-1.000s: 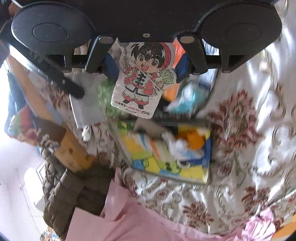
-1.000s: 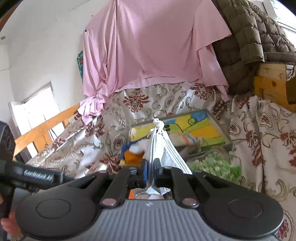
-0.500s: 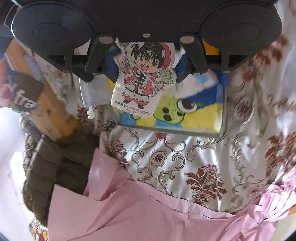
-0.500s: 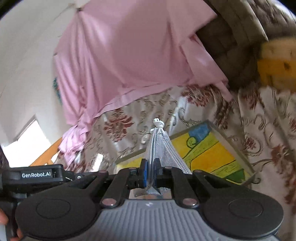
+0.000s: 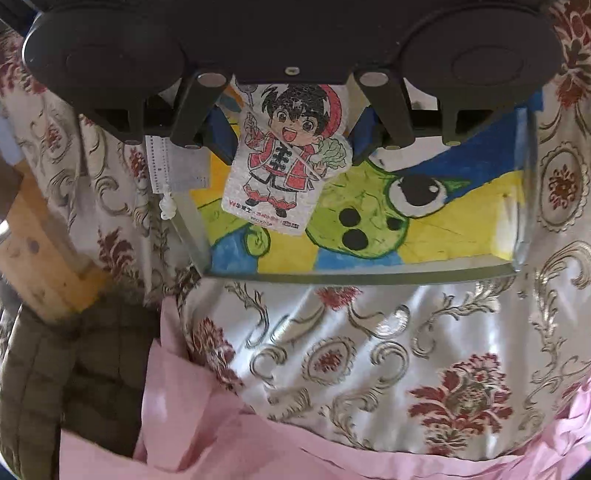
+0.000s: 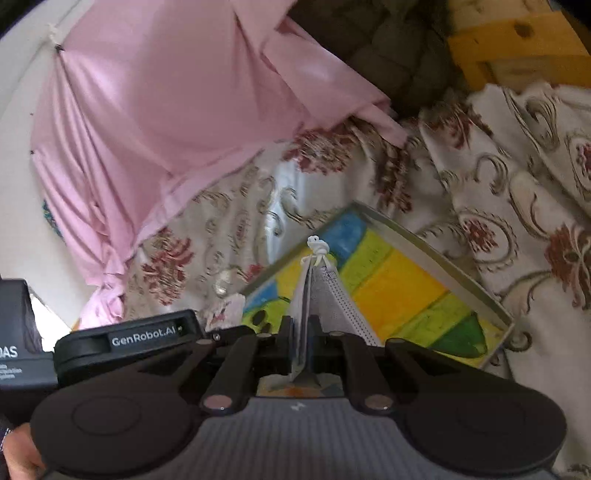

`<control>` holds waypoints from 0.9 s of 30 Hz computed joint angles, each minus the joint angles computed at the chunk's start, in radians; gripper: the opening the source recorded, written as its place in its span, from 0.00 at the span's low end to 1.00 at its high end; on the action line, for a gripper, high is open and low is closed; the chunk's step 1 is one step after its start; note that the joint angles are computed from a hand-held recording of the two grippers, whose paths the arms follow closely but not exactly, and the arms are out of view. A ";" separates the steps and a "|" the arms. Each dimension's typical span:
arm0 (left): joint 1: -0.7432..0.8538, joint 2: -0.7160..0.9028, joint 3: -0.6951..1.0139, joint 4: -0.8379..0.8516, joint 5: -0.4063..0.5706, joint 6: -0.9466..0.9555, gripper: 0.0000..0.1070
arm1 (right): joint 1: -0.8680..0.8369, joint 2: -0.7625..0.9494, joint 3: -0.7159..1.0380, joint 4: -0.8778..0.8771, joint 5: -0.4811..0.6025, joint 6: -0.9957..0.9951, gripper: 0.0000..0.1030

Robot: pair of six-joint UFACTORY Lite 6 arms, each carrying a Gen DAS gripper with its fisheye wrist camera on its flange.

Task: Organize soft objects
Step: 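Carry the snack packet and grey bag into the glass tray and open both tools, then lift both tools away from the tray toward the remaining items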

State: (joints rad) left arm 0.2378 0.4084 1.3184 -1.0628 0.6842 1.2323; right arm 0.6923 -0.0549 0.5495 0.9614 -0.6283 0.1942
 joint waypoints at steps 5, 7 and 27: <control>-0.031 0.015 0.002 0.043 -0.028 -0.055 0.62 | -0.043 0.003 -0.014 -0.037 0.042 0.061 0.13; -0.034 0.011 -0.004 0.055 -0.034 -0.075 0.63 | -0.042 0.000 -0.010 0.003 0.053 0.020 0.20; 0.256 -0.482 -0.236 0.032 0.180 -0.033 0.92 | 0.333 -0.416 0.035 0.797 -0.287 -0.835 0.87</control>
